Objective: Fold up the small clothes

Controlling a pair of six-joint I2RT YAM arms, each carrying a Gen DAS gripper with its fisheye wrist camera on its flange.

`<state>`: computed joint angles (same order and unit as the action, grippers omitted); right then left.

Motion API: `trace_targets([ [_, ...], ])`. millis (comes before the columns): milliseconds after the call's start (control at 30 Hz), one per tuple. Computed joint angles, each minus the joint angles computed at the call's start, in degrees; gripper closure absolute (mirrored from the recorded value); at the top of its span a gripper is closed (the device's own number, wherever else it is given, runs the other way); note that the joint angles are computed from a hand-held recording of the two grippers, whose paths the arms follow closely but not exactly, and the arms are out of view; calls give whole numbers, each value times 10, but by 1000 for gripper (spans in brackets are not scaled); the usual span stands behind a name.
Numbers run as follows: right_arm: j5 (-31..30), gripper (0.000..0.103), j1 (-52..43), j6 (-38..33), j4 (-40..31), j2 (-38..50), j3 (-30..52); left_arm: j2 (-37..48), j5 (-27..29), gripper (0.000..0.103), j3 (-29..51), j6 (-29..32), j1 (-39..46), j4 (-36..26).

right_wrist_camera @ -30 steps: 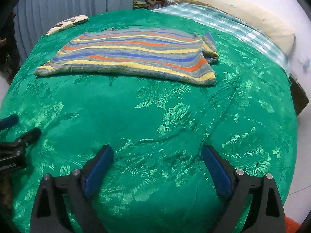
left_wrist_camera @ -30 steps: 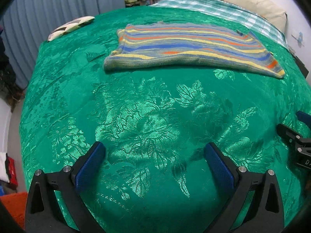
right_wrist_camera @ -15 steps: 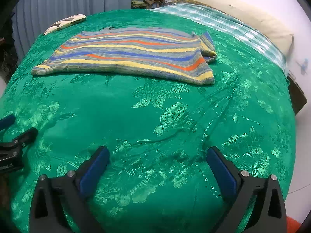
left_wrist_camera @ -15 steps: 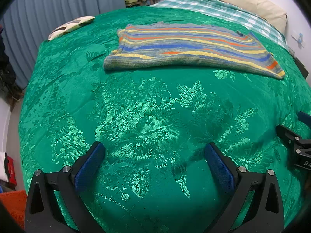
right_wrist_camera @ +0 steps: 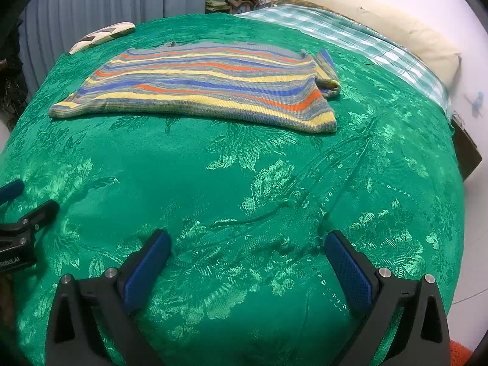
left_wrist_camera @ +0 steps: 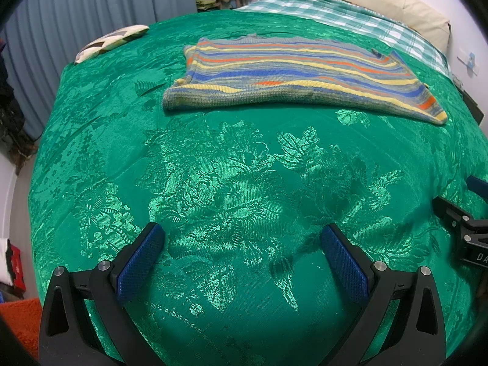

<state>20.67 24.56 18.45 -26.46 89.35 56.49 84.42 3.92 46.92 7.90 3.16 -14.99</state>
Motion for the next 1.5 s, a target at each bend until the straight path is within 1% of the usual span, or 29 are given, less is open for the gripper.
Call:
trace_targets([
  [1333, 1, 2, 0, 0, -1, 1, 1, 3, 1, 0, 1, -2, -1, 3],
  [1500, -9, 1, -5, -1, -5, 0, 3, 4, -4, 0, 6, -1, -5, -6],
])
